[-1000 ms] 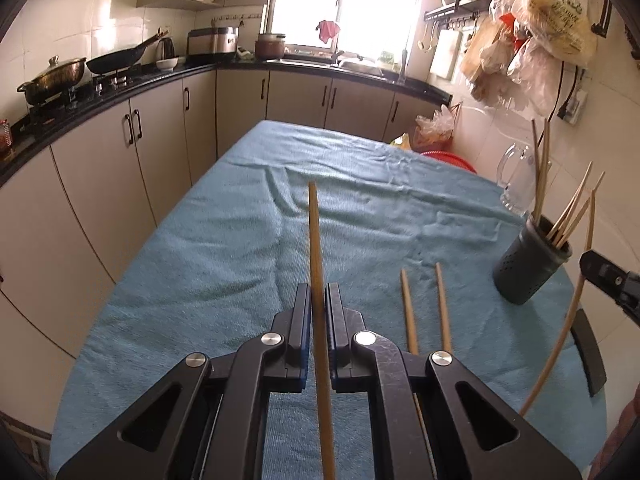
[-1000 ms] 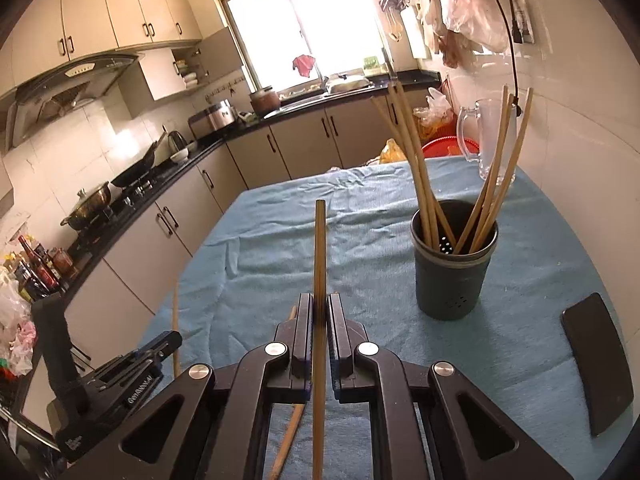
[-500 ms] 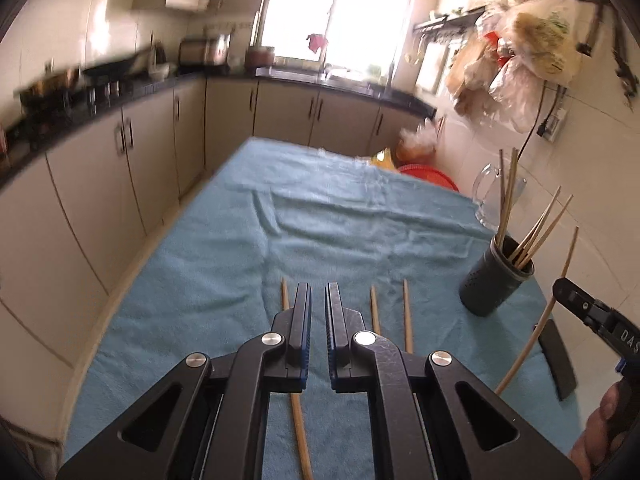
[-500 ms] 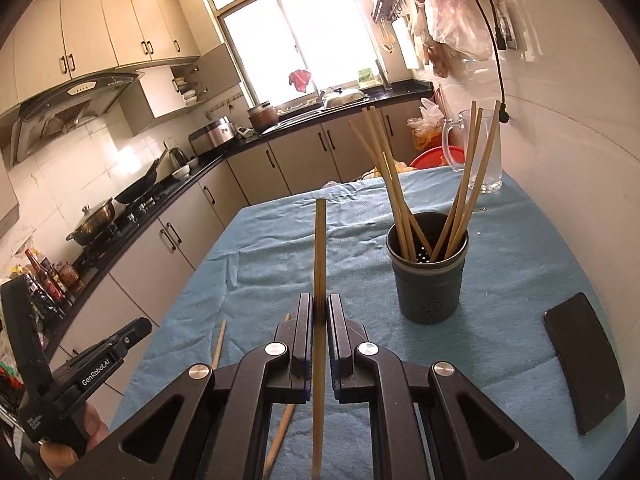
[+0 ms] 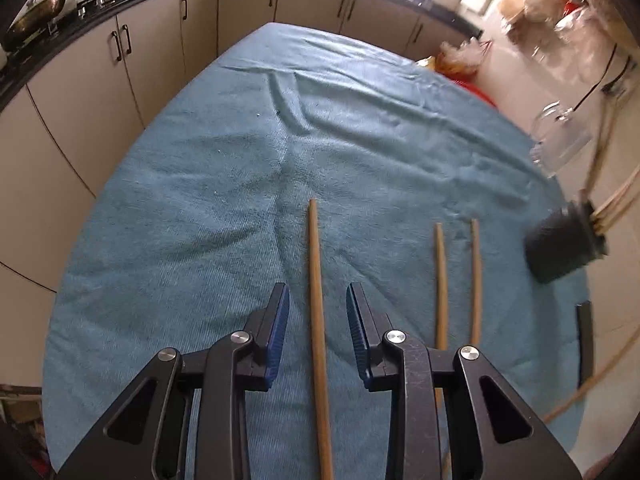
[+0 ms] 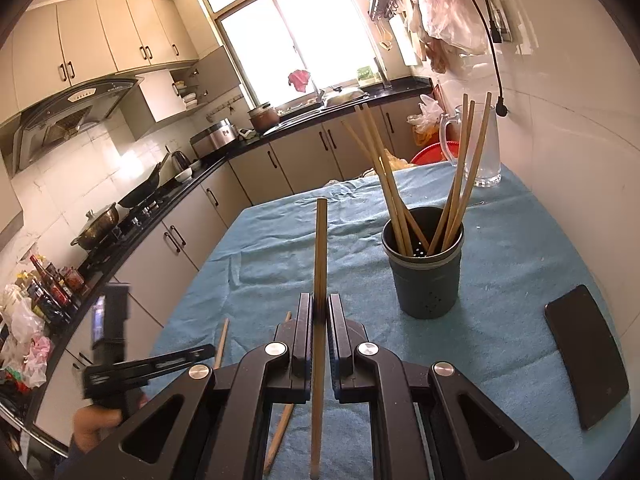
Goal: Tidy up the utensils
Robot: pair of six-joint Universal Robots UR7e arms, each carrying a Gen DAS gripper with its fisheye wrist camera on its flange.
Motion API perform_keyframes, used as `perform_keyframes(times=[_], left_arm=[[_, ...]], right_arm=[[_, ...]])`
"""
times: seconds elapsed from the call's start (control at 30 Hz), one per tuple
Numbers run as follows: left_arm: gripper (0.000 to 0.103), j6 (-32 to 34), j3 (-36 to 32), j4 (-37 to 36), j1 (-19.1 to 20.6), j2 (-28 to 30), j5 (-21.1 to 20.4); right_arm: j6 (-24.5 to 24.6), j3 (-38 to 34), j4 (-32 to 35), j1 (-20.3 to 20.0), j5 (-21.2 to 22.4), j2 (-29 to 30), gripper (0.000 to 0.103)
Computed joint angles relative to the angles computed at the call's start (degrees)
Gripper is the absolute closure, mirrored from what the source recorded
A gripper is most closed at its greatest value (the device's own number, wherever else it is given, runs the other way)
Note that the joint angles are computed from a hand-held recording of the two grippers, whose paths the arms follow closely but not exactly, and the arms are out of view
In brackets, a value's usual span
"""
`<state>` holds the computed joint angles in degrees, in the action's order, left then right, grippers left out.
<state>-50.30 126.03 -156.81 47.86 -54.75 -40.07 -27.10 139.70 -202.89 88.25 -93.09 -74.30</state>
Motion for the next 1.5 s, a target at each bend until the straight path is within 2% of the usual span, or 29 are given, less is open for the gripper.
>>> perform_keyframes(times=[0.1,0.2,0.27,0.4,0.6,0.97,1.5], left_arm=[[0.079,-1.62,-2.77,4.70,1.50,1.58,0.24],[0.081,-2.77,-4.14,8.14,1.00,3.03,3.53],[0.097,-3.18,-4.20,8.80,0.56,3.64,4.63],[0.097,-0.61,-2.03,3.36,-0.48,3.11,4.03],[0.097,2.23,2.09,-4.93,-5.08,0.60,5.54],[0.097,3.26,6.79,-10.77,-13.42,-3.76,9.78],[0.097,8.62,7.78,-18.18,-14.14,-3.61,9.87]], right_arm=[[0.03,-0.01,0.59,-0.70,0.65,-0.48,0.096],[-0.05,-0.10,1.14,-1.37,1.28,-0.94,0.096],[-0.07,-0.12,1.40,-1.72,1.64,-1.15,0.096],[0.03,-0.20,1.71,-2.18,2.12,-1.34,0.096],[0.10,0.04,1.45,-2.29,2.73,-2.08,0.096],[-0.06,0.73,0.45,-2.34,3.68,-4.07,0.096],[0.03,-0.82,-0.16,-0.91,2.82,-1.43,0.096]])
